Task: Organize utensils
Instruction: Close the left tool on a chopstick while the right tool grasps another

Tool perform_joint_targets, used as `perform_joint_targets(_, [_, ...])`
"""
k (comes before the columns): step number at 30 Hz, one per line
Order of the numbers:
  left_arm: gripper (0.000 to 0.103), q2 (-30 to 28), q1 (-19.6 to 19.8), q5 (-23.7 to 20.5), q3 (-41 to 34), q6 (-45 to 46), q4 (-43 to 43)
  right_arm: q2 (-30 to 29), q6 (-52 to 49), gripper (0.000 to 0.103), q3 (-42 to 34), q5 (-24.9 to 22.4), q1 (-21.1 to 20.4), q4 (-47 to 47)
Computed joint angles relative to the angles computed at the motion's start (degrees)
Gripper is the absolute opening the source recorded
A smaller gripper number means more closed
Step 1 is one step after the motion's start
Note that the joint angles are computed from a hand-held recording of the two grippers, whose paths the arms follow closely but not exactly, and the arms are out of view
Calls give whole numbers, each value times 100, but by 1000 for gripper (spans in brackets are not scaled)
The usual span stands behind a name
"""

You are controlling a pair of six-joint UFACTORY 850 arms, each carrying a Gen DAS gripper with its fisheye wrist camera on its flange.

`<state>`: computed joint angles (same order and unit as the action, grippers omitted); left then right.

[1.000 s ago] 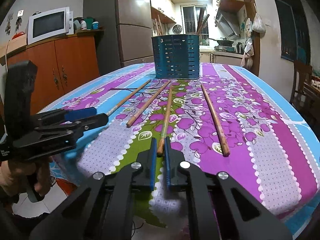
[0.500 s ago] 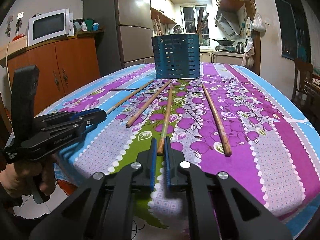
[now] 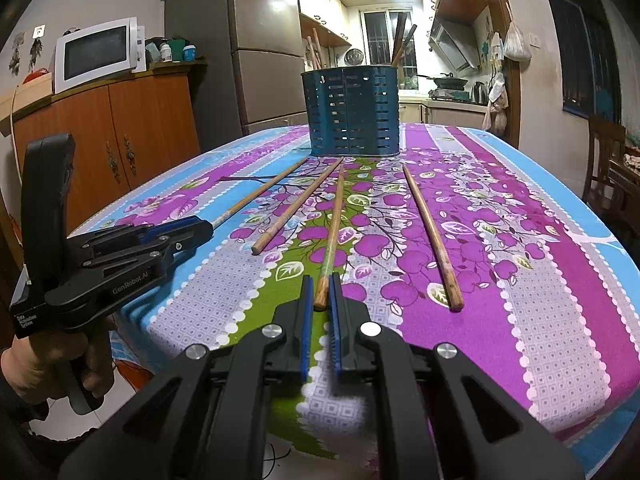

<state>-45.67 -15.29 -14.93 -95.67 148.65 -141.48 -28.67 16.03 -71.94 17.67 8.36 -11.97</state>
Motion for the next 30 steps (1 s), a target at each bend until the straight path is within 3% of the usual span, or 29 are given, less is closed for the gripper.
perform_joint_targets(13, [16, 18, -88, 166, 18, 992, -982, -3, -278, 7, -1, -3, 16, 201])
perform_joint_targets(22, [16, 73, -108, 42, 165, 1689, -1691, 3, -319, 8, 13, -1, 36, 352])
perform_joint_targets(24, [15, 105, -149, 67, 216, 2246, -2185, 4, -86, 8, 12, 0, 16, 158])
perform_joint_targets(30, [12, 166, -170, -54, 344, 2500, -2477, 16, -321, 7, 96, 189, 35, 431])
